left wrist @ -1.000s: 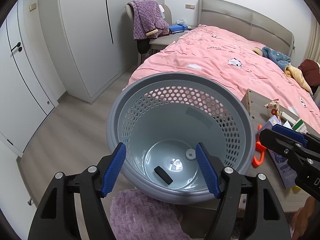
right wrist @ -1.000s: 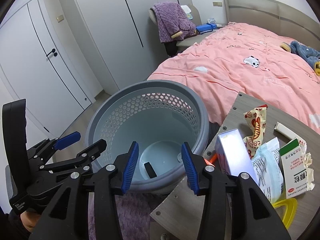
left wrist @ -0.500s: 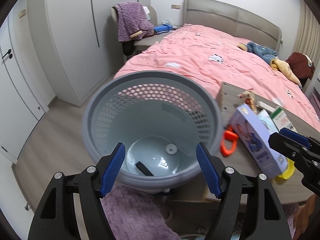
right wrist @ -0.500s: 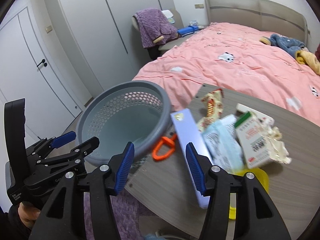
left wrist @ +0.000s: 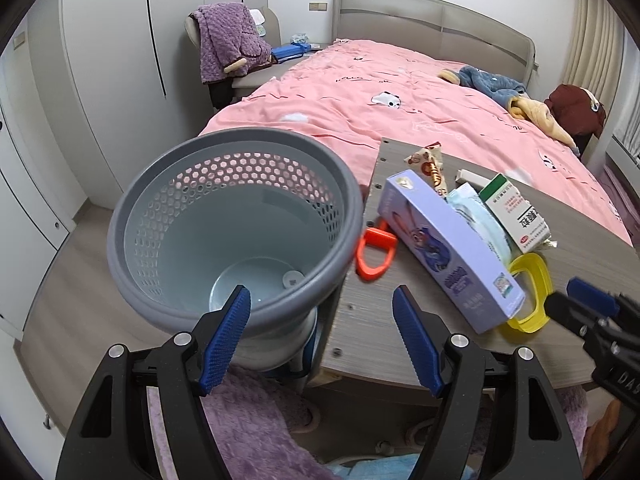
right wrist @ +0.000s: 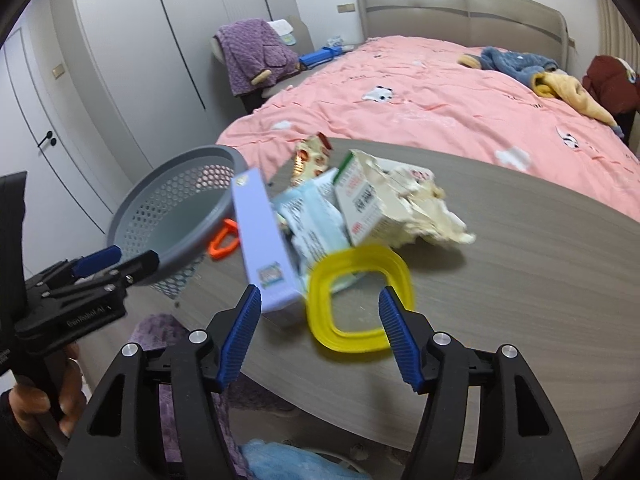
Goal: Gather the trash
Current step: 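Grasp the yellow plastic ring with the right tool while the left tool approaches the lavender box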
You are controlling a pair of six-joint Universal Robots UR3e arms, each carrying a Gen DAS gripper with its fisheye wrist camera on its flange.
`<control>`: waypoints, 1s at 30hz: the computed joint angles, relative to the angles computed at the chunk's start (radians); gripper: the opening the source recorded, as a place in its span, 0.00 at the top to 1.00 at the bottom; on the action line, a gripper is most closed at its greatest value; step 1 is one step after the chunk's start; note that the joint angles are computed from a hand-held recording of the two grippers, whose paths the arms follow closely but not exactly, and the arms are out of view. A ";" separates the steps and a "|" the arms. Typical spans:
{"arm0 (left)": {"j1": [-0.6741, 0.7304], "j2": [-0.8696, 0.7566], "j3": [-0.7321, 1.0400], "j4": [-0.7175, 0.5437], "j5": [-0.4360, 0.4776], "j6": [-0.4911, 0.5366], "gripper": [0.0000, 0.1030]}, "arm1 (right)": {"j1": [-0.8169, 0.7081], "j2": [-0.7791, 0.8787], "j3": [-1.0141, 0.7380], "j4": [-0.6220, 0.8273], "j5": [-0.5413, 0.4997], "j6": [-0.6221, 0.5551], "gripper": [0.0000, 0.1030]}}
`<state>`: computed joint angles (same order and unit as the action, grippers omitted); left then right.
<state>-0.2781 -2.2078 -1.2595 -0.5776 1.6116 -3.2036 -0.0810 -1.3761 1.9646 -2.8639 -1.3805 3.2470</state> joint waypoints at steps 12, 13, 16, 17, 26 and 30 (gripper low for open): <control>-0.050 -0.014 0.028 -0.018 0.053 -0.043 0.31 | -0.038 0.008 0.087 -0.071 -0.004 -0.052 0.11; -0.052 -0.016 0.035 -0.022 0.056 -0.042 0.31 | -0.036 0.012 0.088 -0.077 -0.005 -0.055 0.10; -0.054 -0.019 0.041 -0.025 0.062 -0.039 0.31 | -0.024 0.034 0.079 -0.089 -0.021 -0.062 0.09; -0.054 -0.020 0.043 -0.028 0.061 -0.038 0.31 | -0.022 0.045 0.069 -0.086 -0.025 -0.064 0.09; -0.056 -0.031 0.056 -0.037 0.064 -0.041 0.31 | -0.006 0.127 0.000 -0.069 -0.074 -0.068 0.09; -0.058 -0.039 0.064 -0.041 0.065 -0.038 0.31 | 0.000 0.152 -0.028 -0.066 -0.091 -0.070 0.09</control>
